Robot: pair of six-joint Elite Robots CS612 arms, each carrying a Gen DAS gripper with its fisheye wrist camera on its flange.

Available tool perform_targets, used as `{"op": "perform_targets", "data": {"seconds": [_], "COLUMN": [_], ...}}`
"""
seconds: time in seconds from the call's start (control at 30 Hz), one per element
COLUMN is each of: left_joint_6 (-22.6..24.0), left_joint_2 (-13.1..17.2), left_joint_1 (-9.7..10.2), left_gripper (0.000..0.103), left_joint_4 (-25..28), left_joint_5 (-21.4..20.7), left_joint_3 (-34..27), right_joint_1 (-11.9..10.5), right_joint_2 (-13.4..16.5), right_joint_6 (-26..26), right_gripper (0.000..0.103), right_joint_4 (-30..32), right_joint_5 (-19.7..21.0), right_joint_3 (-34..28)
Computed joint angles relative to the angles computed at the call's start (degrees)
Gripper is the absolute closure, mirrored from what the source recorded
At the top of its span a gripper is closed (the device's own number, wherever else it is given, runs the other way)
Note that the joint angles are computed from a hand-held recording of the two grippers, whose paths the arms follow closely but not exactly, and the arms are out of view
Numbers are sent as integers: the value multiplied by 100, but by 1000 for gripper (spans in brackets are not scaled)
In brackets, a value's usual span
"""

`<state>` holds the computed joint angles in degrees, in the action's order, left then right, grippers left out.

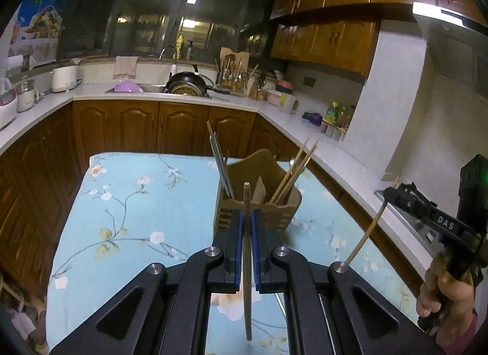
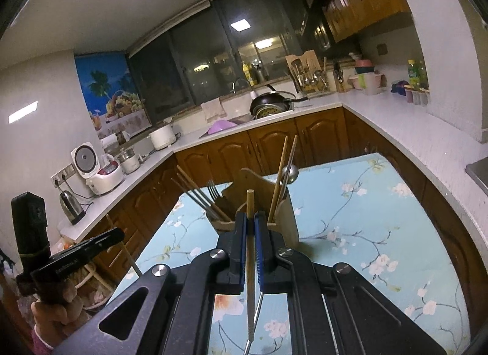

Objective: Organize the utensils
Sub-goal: 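Carry both wooden chopsticks to the holder and lower them in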

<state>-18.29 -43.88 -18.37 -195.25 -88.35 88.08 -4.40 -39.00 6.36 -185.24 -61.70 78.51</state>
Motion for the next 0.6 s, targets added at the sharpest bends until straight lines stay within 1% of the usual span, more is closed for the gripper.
{"op": "perform_targets", "data": {"seconds": [0.17,0.33,0.43,0.6], "left_joint_6": [42,212,317,443], "left_joint_2": [78,201,322,612], "left_joint_1": [3,-11,-14,-11], "left_gripper": [100,100,100,100], "left_joint_4": [-202,-238,-290,-283], "left_joint_5": [92,275,376,460], "left_joint_3": [-199,-528,-798,-1373], "right_joint_1": [-8,3,27,71], "right_joint_2": [88,212,316,532], "right_joint_6": [108,232,285,427], "right_gripper": [98,98,98,98], "right_joint_4": [-114,-189,-271,-359], "right_joint_5": [-57,-97,-171,-340], "right_joint_3": [-201,-535,-804,-1328]}}
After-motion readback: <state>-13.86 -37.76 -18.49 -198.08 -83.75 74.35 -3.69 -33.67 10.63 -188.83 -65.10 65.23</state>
